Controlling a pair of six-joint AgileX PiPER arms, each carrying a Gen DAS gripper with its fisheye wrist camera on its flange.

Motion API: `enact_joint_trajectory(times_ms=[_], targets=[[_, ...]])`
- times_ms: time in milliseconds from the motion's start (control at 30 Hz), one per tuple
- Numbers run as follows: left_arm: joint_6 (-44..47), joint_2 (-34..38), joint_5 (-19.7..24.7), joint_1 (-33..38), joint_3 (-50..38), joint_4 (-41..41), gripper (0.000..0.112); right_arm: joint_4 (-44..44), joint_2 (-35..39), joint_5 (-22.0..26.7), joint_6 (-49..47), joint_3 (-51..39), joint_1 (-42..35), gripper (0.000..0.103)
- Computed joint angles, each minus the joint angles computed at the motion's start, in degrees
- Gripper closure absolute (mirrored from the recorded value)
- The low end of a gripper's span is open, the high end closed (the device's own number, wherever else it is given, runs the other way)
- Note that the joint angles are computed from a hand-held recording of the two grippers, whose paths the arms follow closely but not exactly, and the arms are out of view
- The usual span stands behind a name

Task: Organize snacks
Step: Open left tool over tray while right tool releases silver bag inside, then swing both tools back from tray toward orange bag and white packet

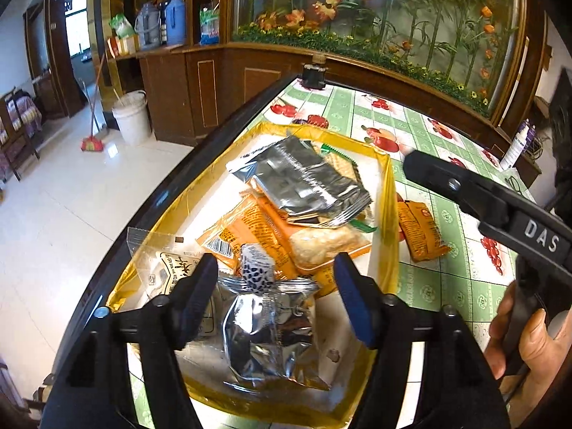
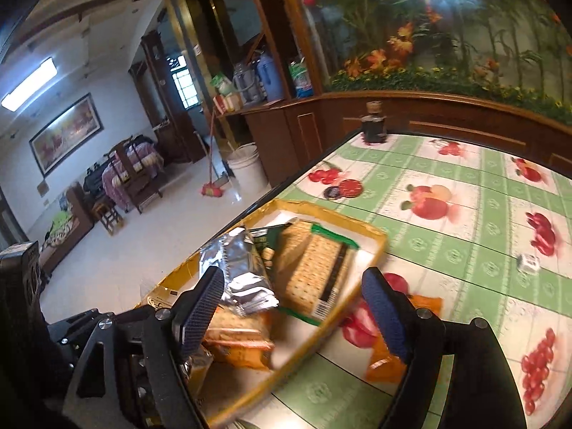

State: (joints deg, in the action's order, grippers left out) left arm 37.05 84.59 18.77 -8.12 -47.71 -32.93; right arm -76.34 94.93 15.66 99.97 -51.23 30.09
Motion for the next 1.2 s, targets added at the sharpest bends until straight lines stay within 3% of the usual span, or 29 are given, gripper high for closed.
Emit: enact_joint_trajectory(times_ms=[200,433,633,867,1067,1200], targets=[[-6.66,-2.28,-1.02,-2.96,1.06,5.73,0.043,-5.67,-7.26,0.72,7.61,8.1,-0.69,0.021],[-17.84,-5.59,-2.0,-7.02,2.7,15.57,0.043,-4.96,-14.97,3.37,9.2,15.75,-0.24,0.017],[-34.07,-7.97,-5.02,-12.46,4.66,29.56,0.037,-1.06,-22.22,6.44,7.16,21.97,0.1,0.014],[-56.8,-9.32,-4.46,-19.75,5.22,51.19,0.037,4.68,-30.98,10.05,2.95,27.73,1.11,0.014],[-65.87,-9.28,-3.1,-24.17,5.32,59.6,0.036,9.88,-36.37,12.99,-2.38,29.97,1.88,0.014],[-68.89,-8.78,-2.51,-26.21,5.19,62.43,0.037,12.26,-38.6,12.12,-5.57,30.98,-0.63,0.014]])
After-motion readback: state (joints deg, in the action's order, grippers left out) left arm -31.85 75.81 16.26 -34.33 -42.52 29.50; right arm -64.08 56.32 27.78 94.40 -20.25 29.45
